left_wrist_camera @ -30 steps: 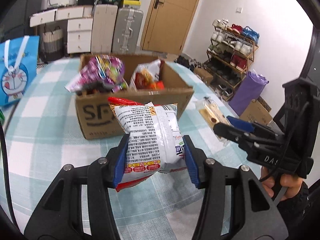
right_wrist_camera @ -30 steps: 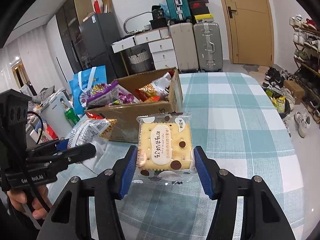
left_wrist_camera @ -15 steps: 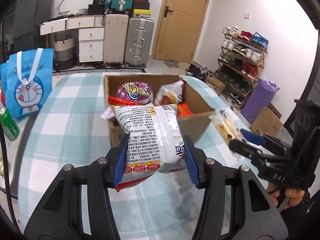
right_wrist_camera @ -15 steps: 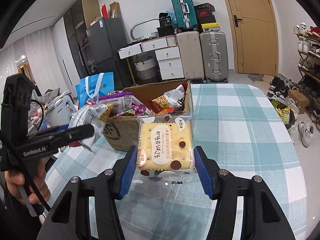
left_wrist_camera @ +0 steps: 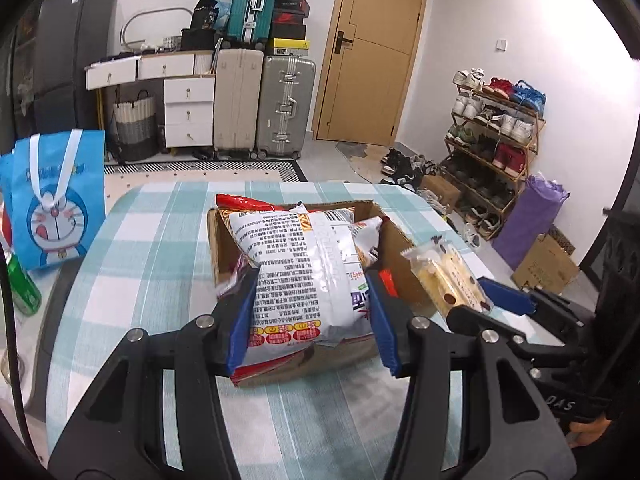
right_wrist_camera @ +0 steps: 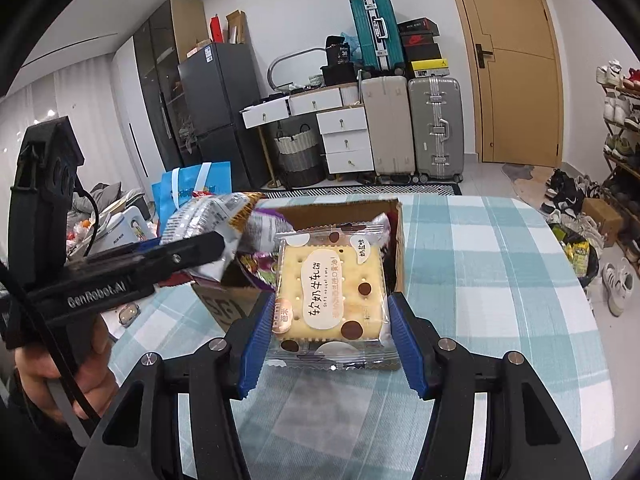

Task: Organize snacks
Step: 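Carry the snack bag and cracker packet with both grippers over the box, then lower both snacks into the box and open both grippers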

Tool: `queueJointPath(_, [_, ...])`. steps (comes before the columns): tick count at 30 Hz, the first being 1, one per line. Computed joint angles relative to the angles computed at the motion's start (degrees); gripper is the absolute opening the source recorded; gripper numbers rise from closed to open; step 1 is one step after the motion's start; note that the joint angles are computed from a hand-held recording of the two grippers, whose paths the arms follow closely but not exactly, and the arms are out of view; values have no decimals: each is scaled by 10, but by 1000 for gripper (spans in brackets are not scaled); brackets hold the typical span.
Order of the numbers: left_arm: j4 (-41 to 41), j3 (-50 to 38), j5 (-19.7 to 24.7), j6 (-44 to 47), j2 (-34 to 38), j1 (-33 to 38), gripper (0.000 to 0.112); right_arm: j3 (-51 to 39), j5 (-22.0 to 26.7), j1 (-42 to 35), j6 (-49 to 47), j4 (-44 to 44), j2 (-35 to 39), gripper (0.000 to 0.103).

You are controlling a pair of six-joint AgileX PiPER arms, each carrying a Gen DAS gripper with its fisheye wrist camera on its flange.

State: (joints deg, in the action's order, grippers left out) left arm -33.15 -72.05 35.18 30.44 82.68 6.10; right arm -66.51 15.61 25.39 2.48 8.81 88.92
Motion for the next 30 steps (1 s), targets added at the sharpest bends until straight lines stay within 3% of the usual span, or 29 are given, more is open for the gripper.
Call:
queueJointPath(2, [30,-17,-12,-32,20,-21,49,-20,5,-5,-37,39,14,58])
queueJointPath(13, [147,-68,-64,-142,102,-81,49,-118,40,-15,-10,6,104,58])
queueJointPath(18, [193,-98,-59,-189,139,-84,49,-133,44,-16,-12,8,117,58])
queueJointPath(26, [199,-87,-74,-184,159,-81,49,-144,39,-19,-45,38,129,58])
queueJointPath(28, [195,-85,-74,-177,161,-79,51,-139,34,-22,-89,79,127,58])
queueJointPath(30, [213,-83,-76,-189,161,-82,53,-136,29,-18,-73,57,123,58])
